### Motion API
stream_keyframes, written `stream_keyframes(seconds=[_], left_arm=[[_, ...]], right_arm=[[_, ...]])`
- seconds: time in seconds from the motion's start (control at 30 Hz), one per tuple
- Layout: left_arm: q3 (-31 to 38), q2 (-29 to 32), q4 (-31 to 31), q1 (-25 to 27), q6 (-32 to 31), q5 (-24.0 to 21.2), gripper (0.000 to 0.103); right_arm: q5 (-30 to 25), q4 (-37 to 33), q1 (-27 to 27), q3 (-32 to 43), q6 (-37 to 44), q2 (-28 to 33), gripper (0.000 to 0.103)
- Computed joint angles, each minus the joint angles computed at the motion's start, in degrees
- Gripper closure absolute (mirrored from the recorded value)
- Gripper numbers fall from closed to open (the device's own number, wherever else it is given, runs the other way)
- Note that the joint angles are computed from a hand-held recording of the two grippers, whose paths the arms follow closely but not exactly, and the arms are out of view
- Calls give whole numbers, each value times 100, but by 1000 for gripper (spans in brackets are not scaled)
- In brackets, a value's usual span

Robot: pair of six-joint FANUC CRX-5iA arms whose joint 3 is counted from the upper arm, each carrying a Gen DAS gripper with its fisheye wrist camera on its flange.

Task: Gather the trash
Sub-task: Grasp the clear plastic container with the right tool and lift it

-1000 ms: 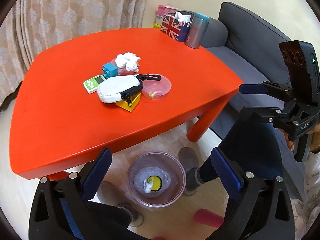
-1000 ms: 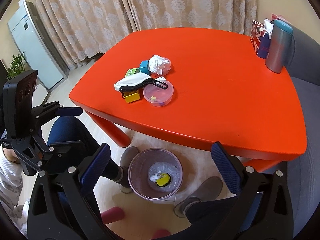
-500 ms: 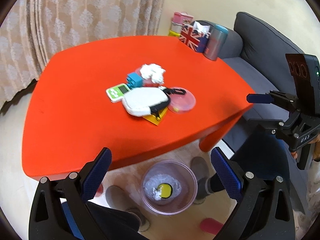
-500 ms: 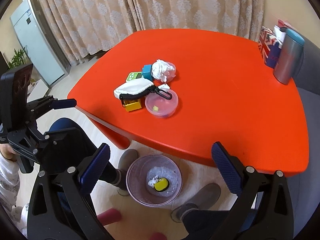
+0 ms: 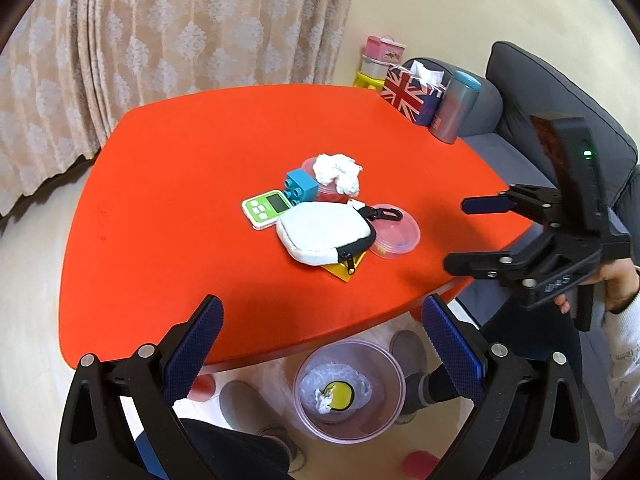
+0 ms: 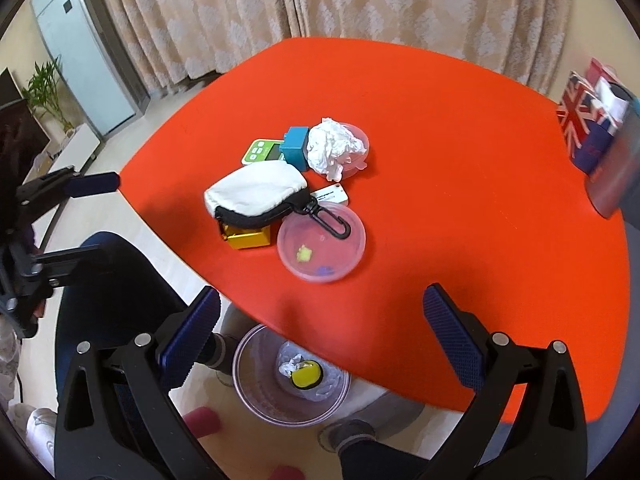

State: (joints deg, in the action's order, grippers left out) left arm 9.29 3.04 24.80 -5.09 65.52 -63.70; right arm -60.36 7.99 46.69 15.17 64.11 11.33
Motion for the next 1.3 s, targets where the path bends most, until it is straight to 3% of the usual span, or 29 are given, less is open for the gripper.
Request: stream_keyframes(seconds=[0.23, 0.63, 0.83, 0.9, 0.97, 1.3], left_arm=[[32, 24, -9, 62, 34, -5, 8], [38, 75, 15, 107, 47, -25, 8], [46, 98, 9, 124, 62, -47, 8], [42, 104, 13, 125, 61, -54, 8], [45, 111, 17, 127, 53, -57, 8], [116, 186, 31, 57, 40, -50, 8]], right_arm=[[-336, -389, -186, 656, 628, 533, 4], [-513, -636, -317, 1049, 1048, 903, 4], [-593, -696, -332, 1217, 1121, 1027, 24], [-585, -704, -330, 1211, 1125, 1025, 38], [-589, -677, -318, 1192, 1128, 1012, 42], [-354, -470, -287, 880, 764, 743, 43]])
